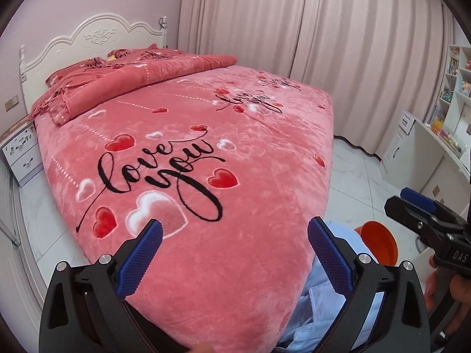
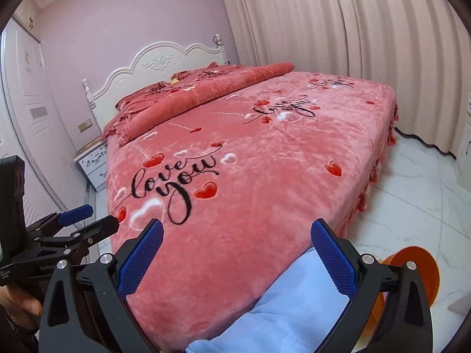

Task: Collect trash

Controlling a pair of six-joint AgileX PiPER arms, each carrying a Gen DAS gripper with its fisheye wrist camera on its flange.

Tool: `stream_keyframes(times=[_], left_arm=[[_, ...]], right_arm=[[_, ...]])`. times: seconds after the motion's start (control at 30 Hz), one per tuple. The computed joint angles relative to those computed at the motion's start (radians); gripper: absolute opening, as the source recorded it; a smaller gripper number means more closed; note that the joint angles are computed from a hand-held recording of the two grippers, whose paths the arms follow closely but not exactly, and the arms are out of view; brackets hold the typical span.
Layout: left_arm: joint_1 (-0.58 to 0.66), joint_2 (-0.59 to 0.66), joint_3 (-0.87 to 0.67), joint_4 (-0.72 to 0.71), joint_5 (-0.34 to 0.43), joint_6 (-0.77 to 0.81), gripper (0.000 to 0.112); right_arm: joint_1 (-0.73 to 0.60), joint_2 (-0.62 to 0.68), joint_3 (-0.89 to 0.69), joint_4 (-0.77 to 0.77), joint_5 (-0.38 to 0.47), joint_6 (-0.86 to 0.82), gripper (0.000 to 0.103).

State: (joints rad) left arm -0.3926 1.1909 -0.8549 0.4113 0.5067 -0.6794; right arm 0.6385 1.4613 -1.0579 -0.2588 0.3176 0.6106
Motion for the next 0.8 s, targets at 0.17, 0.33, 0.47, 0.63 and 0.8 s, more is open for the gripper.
stream_keyframes(times=[0.17, 0.33, 0.47, 0.63, 0.8], left_arm=[[-0.022, -0.018, 0.009, 0.111, 0.016, -0.107, 0.097], [-0.012, -0.034, 0.005, 0.067, 0.023, -0.032, 0.097], [-0.036, -0.034, -0.005, 0.139, 0.061, -0.050, 0.097], [-0.006, -0.040, -0.005, 0.065, 0.049, 0.022, 0.097], [0.010, -0.039, -0.011, 0.028, 0.046, 0.055, 0.097]], right_arm=[[0.011, 0.005, -0.001, 0.003, -0.004, -0.006, 0.098], [0.016, 0.011, -0.007, 0.088, -0.012, -0.110, 0.098], [0.004, 0.013, -0.007, 0.206, -0.018, -0.241, 0.098], [0.004, 0.027, -0.014, 0.281, -0.011, -0.313, 0.098], [0.009, 0.037, -0.023, 0.320, -0.007, -0.359, 0.098]])
